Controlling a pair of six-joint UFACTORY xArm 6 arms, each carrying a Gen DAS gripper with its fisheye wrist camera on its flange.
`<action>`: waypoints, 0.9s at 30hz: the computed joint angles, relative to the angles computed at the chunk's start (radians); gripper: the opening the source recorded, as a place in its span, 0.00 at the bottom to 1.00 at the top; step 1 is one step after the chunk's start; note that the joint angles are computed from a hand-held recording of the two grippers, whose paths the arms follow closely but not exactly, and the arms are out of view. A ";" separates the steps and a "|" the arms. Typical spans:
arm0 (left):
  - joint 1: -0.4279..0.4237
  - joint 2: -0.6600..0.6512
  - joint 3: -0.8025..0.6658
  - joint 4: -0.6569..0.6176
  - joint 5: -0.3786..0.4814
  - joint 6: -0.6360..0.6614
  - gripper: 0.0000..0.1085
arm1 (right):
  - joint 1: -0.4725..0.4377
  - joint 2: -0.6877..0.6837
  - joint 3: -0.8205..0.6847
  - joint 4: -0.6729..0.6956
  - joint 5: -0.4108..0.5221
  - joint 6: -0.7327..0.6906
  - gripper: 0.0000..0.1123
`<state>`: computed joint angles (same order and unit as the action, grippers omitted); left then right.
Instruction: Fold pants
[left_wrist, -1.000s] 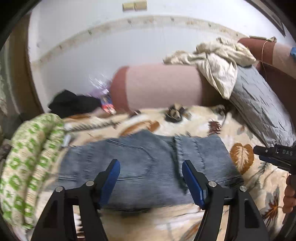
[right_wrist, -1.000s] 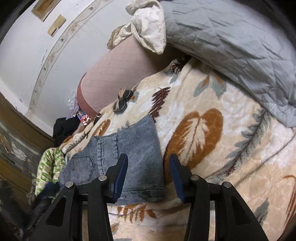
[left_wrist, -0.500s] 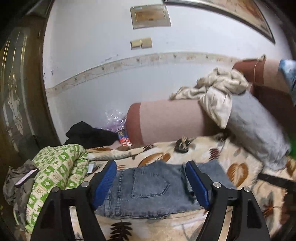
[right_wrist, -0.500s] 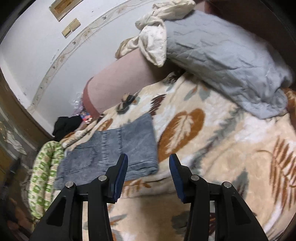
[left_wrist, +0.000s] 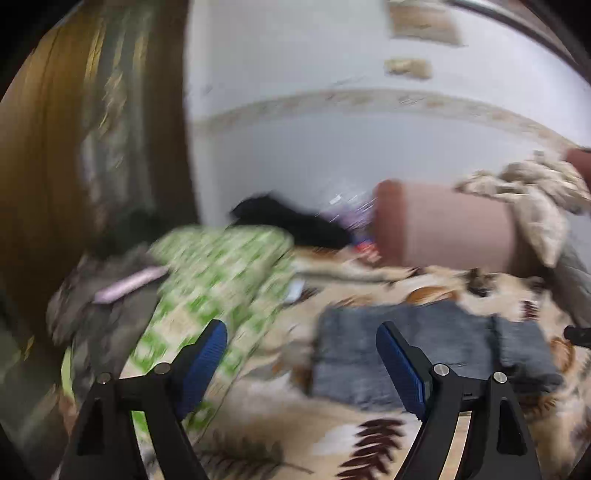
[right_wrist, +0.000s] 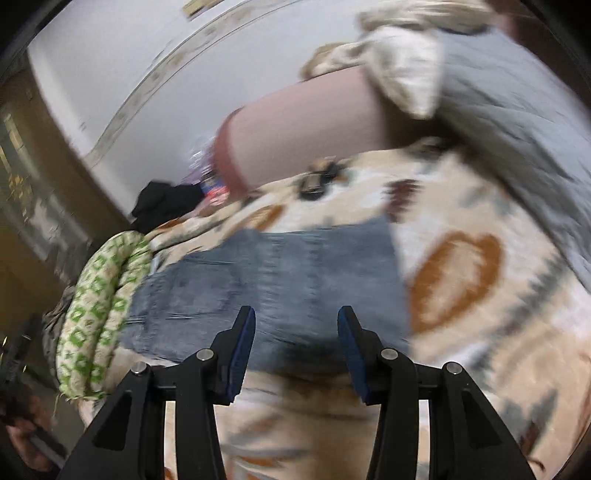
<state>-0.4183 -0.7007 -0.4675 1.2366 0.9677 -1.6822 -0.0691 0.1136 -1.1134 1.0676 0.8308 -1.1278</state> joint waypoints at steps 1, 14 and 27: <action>0.056 -0.006 0.016 -0.018 -0.068 -0.005 0.79 | 0.030 -0.004 -0.004 -0.020 -0.014 0.009 0.42; 0.407 0.352 -0.007 0.074 -0.567 -0.448 0.79 | 0.446 0.247 -0.369 -0.418 -0.026 0.320 0.42; 0.488 0.604 -0.144 0.226 -0.715 -0.597 0.87 | 0.666 0.691 -0.955 -0.722 0.114 0.581 0.51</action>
<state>0.0696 -0.0970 -0.6120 1.4629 0.2532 -2.2795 0.5965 0.8044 -2.0688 0.3457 0.9447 -0.5466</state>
